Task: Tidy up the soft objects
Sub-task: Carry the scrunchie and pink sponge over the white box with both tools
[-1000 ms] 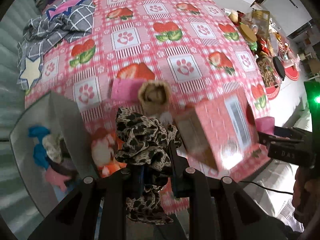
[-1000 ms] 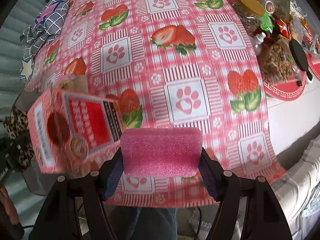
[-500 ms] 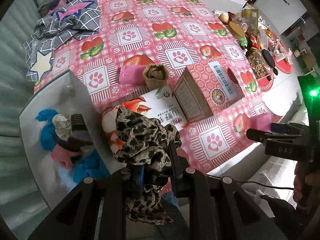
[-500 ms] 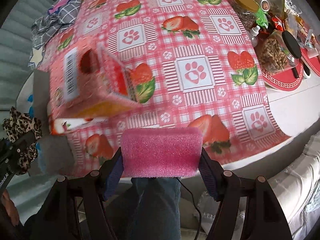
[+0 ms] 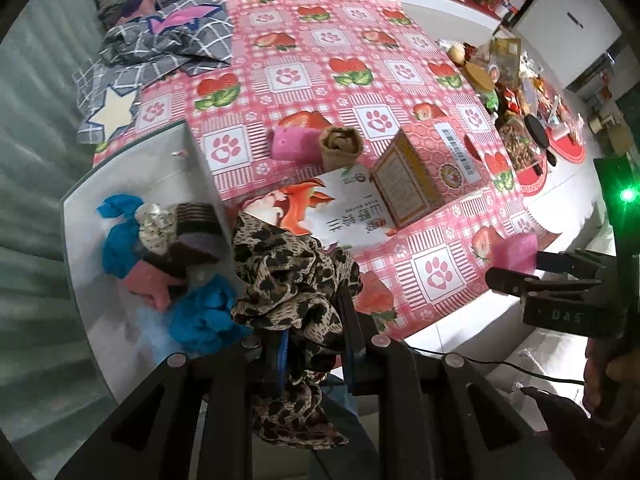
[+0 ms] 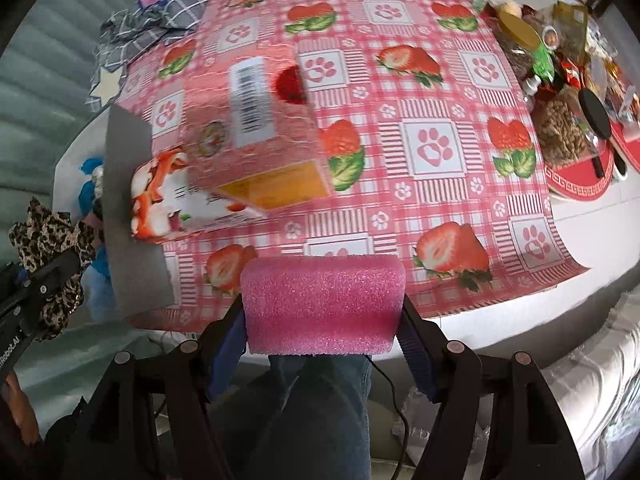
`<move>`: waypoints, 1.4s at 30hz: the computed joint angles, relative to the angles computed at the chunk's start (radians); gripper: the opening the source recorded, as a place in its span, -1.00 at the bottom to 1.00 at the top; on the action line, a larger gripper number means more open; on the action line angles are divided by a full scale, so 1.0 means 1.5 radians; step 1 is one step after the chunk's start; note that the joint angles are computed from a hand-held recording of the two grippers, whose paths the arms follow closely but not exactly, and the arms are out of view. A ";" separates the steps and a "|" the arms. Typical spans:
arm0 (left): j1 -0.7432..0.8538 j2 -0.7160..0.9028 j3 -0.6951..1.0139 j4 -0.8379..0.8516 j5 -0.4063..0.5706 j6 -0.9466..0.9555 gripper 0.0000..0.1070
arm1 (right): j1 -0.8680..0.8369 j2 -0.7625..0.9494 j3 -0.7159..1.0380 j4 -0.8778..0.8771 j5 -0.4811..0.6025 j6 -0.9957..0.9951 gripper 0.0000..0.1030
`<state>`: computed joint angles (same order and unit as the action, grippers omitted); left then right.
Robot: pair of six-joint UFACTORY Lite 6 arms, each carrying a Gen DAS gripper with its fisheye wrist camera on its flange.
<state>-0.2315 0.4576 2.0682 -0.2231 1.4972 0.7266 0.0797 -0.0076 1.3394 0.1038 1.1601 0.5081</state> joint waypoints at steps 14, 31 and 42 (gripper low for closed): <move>0.110 0.031 0.058 -0.027 0.023 0.011 -0.59 | 0.114 0.081 0.121 -0.039 0.031 0.035 0.38; 0.194 0.119 0.176 -0.037 0.062 -0.020 -0.59 | 0.190 0.232 0.316 -0.055 0.091 0.015 0.38; 0.239 0.254 0.385 -0.036 0.138 -0.074 -0.59 | 0.223 0.414 0.575 -0.048 0.180 -0.032 0.38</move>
<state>0.1265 0.8388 2.6458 -0.2765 1.7035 0.6163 0.4147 0.6128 2.2017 0.0323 1.4308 0.4599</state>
